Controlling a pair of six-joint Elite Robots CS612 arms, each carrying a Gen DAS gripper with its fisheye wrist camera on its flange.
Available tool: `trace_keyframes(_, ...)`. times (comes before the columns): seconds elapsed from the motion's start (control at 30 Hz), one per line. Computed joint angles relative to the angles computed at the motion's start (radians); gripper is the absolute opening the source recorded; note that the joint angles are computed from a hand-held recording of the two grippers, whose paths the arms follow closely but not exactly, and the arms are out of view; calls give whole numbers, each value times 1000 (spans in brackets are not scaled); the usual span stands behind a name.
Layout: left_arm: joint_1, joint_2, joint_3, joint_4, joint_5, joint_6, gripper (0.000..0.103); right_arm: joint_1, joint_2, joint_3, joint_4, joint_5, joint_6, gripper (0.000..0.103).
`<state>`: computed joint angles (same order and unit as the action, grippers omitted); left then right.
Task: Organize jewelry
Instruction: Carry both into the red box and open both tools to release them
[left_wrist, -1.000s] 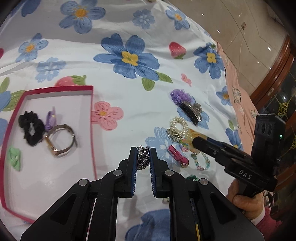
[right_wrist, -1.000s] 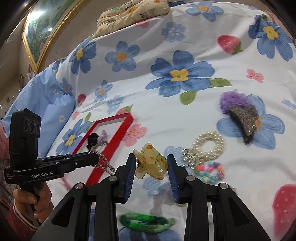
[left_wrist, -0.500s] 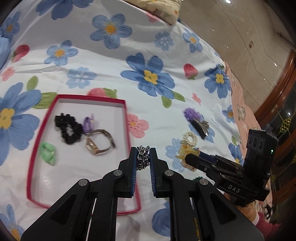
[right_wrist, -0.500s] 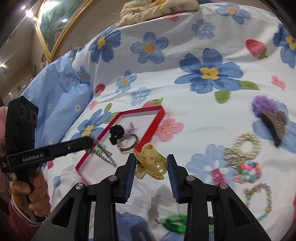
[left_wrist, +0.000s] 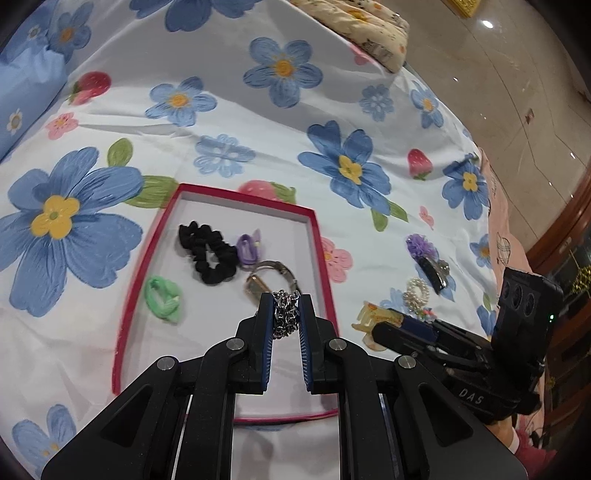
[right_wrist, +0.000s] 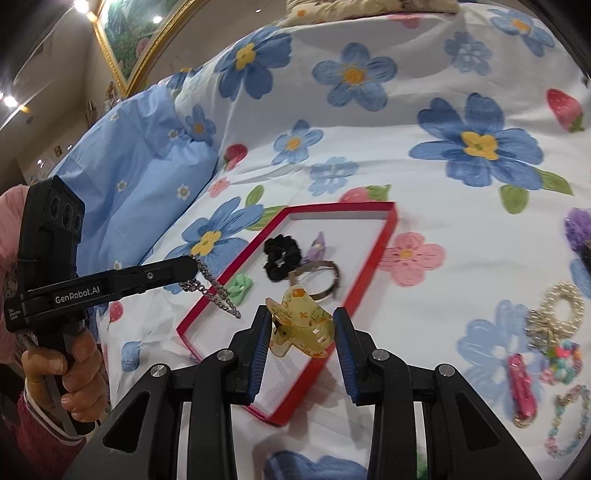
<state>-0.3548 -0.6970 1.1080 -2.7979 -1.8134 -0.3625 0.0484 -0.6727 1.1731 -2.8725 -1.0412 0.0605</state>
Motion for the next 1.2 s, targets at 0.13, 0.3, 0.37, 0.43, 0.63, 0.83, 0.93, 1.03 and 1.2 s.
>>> trace_keyframes(0.13,6,5,-2,0,5,-10,11,15,20,-35,41,0,-31,34)
trace_keyframes(0.3,15,27,-26,22,6,-17,11,35,54,-96,110,-22,-70,34)
trace_keyframes(0.37,17,37,-40,32,8,-18,11,42,68,-118,136,-34,-83,34)
trace_keyframes(0.43,19,50,-56,46,9,-22,11,48,81,-140,163,-49,-97,35)
trace_keyframes(0.63,25,89,-103,94,19,-26,11,57,117,-200,221,-83,-111,35)
trace_keyframes(0.83,28,106,-119,162,31,-17,11,63,132,-224,258,-109,-147,35)
trace_keyframes(0.93,29,109,-122,188,33,-14,11,67,132,-229,272,-120,-180,36)
trace_keyframes(1.03,29,110,-124,208,32,-9,11,69,136,-239,296,-125,-200,34)
trace_keyframes(1.2,26,112,-130,233,38,10,12,69,136,-245,315,-122,-217,35)
